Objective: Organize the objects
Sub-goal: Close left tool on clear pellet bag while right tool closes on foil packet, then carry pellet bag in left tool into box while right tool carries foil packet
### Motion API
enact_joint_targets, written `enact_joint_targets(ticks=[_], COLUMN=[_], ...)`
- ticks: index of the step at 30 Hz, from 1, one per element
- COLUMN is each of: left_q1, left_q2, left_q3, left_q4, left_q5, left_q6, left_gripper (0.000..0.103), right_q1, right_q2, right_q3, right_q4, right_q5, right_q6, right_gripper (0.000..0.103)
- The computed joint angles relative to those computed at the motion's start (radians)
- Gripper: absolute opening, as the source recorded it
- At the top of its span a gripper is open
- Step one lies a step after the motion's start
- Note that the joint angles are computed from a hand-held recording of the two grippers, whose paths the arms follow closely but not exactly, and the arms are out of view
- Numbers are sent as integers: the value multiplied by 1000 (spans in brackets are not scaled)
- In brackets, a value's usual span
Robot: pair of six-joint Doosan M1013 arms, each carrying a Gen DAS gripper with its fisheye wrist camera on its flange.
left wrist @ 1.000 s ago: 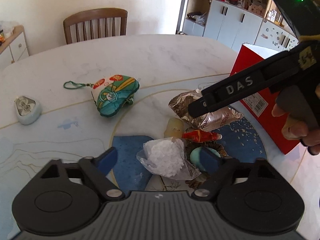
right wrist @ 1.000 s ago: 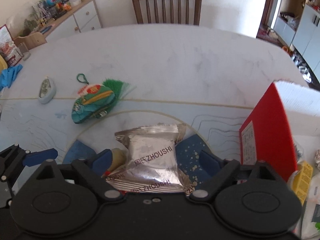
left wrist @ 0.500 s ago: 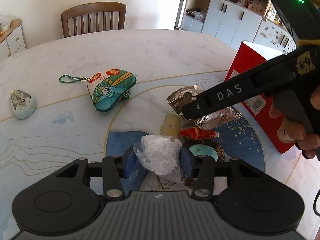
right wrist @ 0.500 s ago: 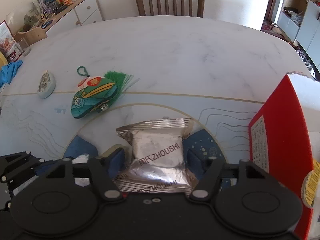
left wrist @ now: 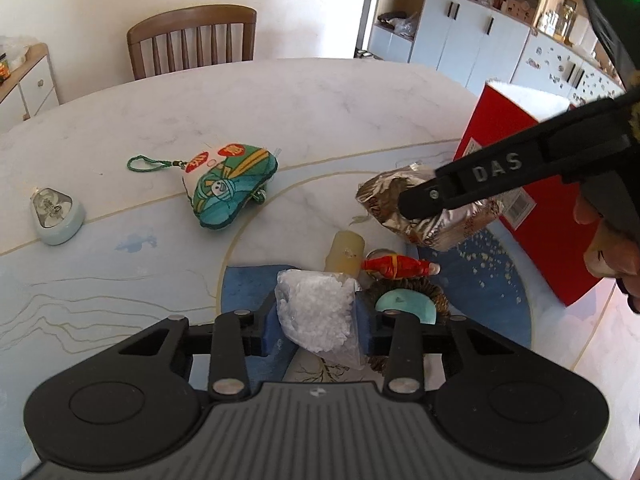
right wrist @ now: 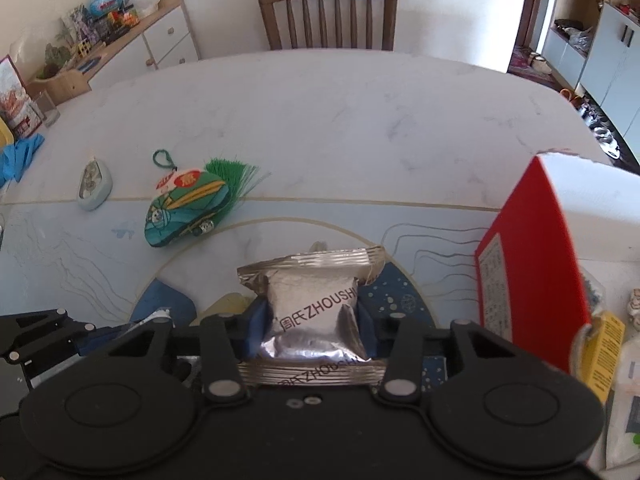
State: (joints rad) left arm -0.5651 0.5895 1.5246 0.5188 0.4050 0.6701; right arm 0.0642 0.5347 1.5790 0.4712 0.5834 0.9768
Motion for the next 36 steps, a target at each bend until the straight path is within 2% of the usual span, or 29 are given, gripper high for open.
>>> enact_joint_targets(ticks=[11,22,31,36], left_q1=[-10,-49,-86,-109], left_q2=[-57,-105,-106,-85], left_q3=[16,8,-36,-83], left_q4=[13,111,163,144], left_q5=[11,18,41,53], left_q6=[-60,-154,-189,-153], left_gripper=[37,37,37,37], right_q1=[-35,-84,-137,-184], right_q2=[-84,-167,-213,-224], right_q3=[58,105,142,155], right_q4=[145,315,427,455], right_q5=[-3,31,49,70], right_q6=[-119,-289,-421,-450], right_gripper=[45,45,45,45])
